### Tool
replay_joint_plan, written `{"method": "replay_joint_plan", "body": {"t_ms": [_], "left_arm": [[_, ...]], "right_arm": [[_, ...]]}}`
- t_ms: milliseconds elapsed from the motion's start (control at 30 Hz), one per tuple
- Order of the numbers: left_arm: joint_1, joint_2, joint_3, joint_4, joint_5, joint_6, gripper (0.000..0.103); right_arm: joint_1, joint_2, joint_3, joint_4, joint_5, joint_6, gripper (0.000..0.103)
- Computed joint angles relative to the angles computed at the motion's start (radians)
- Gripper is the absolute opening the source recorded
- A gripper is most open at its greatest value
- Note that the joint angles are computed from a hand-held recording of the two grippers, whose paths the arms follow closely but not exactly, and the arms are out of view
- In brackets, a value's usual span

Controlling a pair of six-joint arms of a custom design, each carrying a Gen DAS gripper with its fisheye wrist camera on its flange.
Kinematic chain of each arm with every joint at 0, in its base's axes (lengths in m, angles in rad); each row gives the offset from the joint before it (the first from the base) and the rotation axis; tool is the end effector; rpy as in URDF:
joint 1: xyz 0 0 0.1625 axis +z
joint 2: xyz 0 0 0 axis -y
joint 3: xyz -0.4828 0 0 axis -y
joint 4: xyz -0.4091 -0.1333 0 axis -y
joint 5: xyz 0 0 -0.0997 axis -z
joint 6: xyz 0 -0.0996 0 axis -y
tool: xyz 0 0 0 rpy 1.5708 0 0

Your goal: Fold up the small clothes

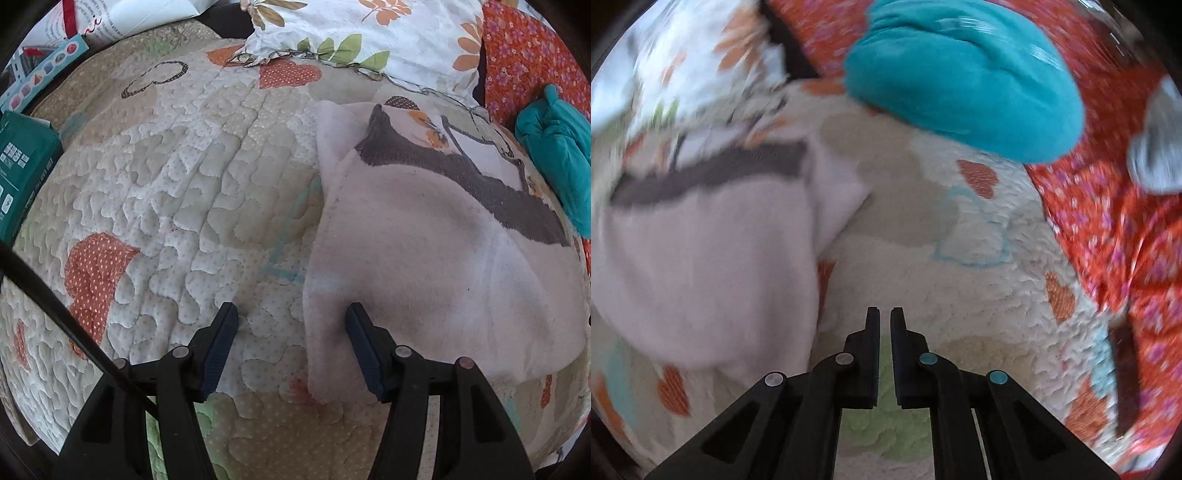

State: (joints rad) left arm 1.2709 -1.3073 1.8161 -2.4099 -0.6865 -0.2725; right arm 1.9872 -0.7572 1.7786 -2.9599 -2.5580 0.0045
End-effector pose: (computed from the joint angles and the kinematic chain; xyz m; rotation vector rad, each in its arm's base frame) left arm 0.0243 -0.6333 0.4020 -0.1496 2.2973 -0.6737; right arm 0.3198 -0.5991 0.1299 0.2311 -2.1667 0.6380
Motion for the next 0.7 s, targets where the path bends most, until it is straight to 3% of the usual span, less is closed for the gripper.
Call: {"method": "replay_joint_plan", "body": {"t_ms": [133,300,367,567,700], "left_arm": [[-0.013,-0.023,0.000,-0.050,-0.023,-0.023,0.060],[-0.043,-0.027,0.001,-0.105,0.117,-0.007,0.060],[-0.042,-0.039,-0.008,-0.106,0.137,-0.023,0.060],[-0.035,-0.088,-0.035,-0.151,0.102,-0.025,0.060],[-0.028,-0.113,-0.053,-0.169,0.076,-0.046,0.061]], "right_arm": [[-0.001,-0.008,-0.012,-0.112,0.098,-0.023,0.007],[0.042,0.062,-0.077,-0.192,0.190,-0.104,0.018],[0.063,0.093,-0.096,-0.209,0.233,-0.140,0.022],[0.108,0.196,-0.180,-0.126,0.296,-0.167,0.022],[0.143,0.317,-0.352,0.017,0.385,-0.170,0.022]]}}
